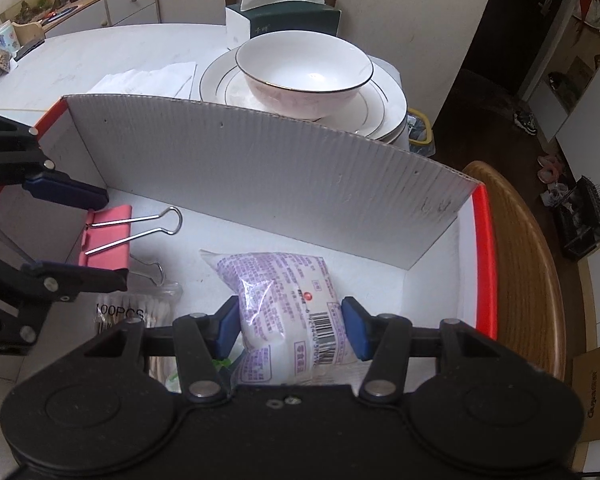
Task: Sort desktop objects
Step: 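Open the left tool to drop the clip while the right tool releases the snack bag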
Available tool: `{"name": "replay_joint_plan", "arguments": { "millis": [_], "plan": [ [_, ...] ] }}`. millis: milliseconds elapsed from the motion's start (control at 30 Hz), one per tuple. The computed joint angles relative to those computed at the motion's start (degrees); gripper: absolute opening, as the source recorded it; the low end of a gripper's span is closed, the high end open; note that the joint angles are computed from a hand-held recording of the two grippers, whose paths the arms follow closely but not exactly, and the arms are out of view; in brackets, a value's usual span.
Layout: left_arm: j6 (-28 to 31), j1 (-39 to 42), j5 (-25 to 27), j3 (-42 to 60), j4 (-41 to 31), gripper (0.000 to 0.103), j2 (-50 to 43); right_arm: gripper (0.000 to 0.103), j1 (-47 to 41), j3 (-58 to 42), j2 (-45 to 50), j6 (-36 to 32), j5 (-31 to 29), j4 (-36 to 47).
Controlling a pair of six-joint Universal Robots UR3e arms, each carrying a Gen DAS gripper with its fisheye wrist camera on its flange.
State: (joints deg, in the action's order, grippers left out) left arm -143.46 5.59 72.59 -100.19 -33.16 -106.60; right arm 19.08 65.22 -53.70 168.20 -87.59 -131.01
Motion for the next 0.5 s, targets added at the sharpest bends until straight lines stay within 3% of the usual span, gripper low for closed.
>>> {"name": "replay_joint_plan", "arguments": {
  "millis": [300, 500],
  "plan": [
    [1.15, -2.32, 4.08, 7.6, -8.74, 0.05, -3.86, 0.055, -0.18, -2.05, 0.65, 0.33, 0.21, 2.46],
    [1.56, -2.48, 4.59, 8.33, -10.54, 0.05, -3.98, 0.057, -0.12, -1.09, -0.52, 0.56, 0.51, 3.07]
  ]
}}
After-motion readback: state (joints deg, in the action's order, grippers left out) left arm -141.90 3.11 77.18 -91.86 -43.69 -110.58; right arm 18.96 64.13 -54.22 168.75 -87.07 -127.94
